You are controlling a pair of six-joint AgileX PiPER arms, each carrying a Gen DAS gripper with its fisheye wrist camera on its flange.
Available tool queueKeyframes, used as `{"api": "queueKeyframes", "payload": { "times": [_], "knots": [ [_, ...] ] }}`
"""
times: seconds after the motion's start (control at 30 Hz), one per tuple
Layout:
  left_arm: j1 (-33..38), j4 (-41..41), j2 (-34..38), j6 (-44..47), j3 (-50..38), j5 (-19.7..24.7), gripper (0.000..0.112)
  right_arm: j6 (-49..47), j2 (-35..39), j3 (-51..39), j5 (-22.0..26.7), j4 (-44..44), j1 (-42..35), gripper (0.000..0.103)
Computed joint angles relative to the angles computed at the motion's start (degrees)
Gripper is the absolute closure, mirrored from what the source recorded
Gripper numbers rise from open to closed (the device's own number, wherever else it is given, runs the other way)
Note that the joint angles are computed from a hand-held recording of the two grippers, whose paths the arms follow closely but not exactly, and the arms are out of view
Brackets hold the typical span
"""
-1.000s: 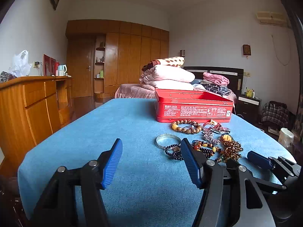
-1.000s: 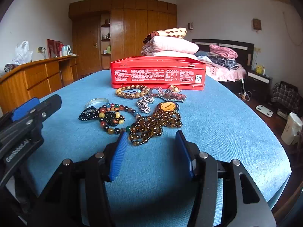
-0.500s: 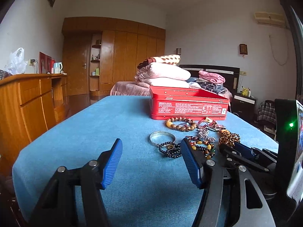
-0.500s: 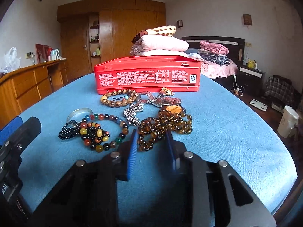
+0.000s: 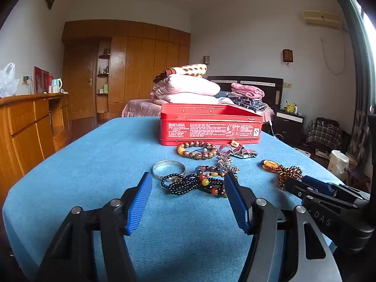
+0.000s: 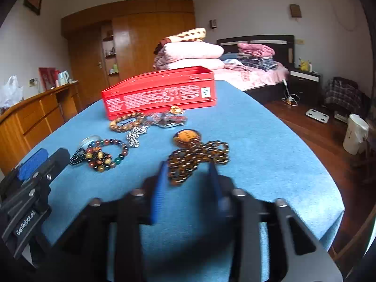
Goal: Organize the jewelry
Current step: 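Grasp the tiger-eye necklace with the right tool while the left tool grasps the multicolor bead bracelet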
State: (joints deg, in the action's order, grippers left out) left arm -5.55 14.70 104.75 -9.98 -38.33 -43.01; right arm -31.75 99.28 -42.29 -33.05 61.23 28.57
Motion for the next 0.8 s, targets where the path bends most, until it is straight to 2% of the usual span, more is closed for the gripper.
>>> {"api": "queueKeyframes", "payload": {
  "times": [0.13, 0.2, 0.3, 0.37, 0.4, 0.43, 0.47, 0.53, 0.63, 0.8],
  "knots": [
    [-0.3, -0.7, 0.2, 0.5, -0.1, -0.2, 0.049, -1.6, 1.4, -2.2, 0.2, 2.5, -0.3, 0.036],
    [-0.2, -1.0, 0.4, 0.2, -0.2, -0.2, 0.049, -2.4, 2.9, -4.1, 0.3, 2.9, -0.4, 0.032],
    [0.0, -1.0, 0.7, -0.3, -0.4, -0.4, 0.049, -4.4, 5.3, -7.0, 0.3, 4.4, -1.1, 0.032],
    [0.0, -0.7, 1.0, -0.7, -0.7, -0.4, 0.049, -7.6, 6.6, -9.1, 0.6, 6.9, -1.8, 0.04],
    [0.1, -0.3, 1.1, -1.0, -0.9, -0.2, 0.049, -11.7, 7.6, -10.5, -0.5, 10.4, -1.5, 0.053],
    [0.0, 0.0, 1.2, -1.3, -1.0, -0.1, 0.049, -13.5, 7.8, -11.0, -0.9, 11.7, -1.6, 0.062],
    [-0.2, 0.2, 1.3, -1.6, -1.0, 0.0, 0.049, -13.1, 7.8, -10.8, -0.8, 11.1, -1.9, 0.066],
    [-0.5, 1.5, 1.5, -3.1, -1.7, 0.8, 0.049, -12.1, 7.3, -9.7, -0.7, 9.7, -2.8, 0.08],
    [-1.6, 2.3, 1.9, -4.6, -2.7, 2.2, 0.05, -8.6, 5.8, -7.5, 0.8, 5.6, -4.6, 0.081],
    [-4.7, 0.4, 2.8, -4.9, -4.9, 5.7, 0.05, -5.8, 4.7, -4.5, -0.9, 2.0, -4.6, 0.081]
  ]
}}
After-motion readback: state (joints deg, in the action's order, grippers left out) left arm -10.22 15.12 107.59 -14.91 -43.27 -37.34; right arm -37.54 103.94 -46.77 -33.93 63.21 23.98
